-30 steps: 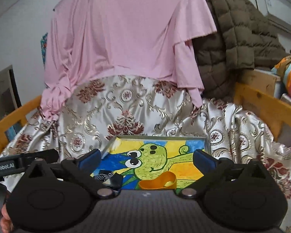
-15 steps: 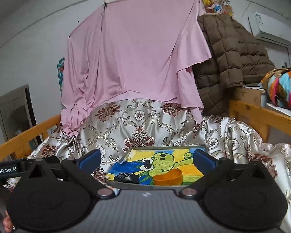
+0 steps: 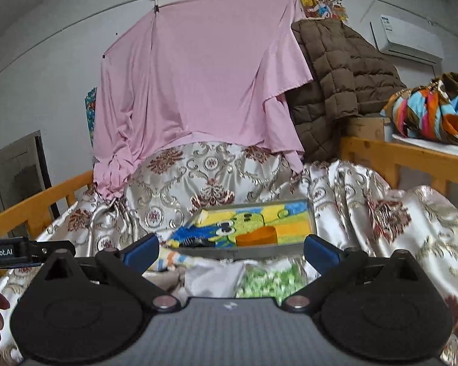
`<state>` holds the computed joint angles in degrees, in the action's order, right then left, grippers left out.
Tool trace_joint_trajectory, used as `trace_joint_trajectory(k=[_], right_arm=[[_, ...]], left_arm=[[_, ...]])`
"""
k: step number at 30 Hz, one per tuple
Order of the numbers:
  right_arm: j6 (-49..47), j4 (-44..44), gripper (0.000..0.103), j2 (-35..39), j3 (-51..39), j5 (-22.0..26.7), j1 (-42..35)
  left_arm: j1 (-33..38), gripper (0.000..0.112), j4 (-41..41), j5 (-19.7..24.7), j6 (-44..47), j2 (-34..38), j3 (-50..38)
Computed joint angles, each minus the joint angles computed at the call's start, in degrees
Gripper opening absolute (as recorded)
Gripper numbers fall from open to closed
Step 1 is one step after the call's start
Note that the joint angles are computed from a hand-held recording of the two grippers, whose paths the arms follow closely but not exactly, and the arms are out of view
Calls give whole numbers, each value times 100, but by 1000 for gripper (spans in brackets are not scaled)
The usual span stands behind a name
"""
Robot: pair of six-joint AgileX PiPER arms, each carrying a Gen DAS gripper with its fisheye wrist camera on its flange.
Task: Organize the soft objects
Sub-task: 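Withdraw both tools back over the remaining pile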
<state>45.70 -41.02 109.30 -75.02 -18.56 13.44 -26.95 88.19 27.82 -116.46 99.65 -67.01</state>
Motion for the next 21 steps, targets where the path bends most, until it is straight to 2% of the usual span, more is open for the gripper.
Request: trace_joint_trajectory(k=[4, 11, 17, 21], right_arm=[[-187, 199, 103, -152, 401, -66, 22], [230, -98, 103, -352, 912, -4, -17], [1016, -1040, 103, -351, 852, 521, 115], [2479, -2608, 103, -277, 722, 678, 177]], left_arm=[[-156, 102, -273, 100, 224, -70, 157], [-299, 102, -1451, 197, 1419, -21, 90], [-200, 102, -2702, 88, 2558, 75, -86], [-196, 102, -3056, 195, 2949, 157, -211]])
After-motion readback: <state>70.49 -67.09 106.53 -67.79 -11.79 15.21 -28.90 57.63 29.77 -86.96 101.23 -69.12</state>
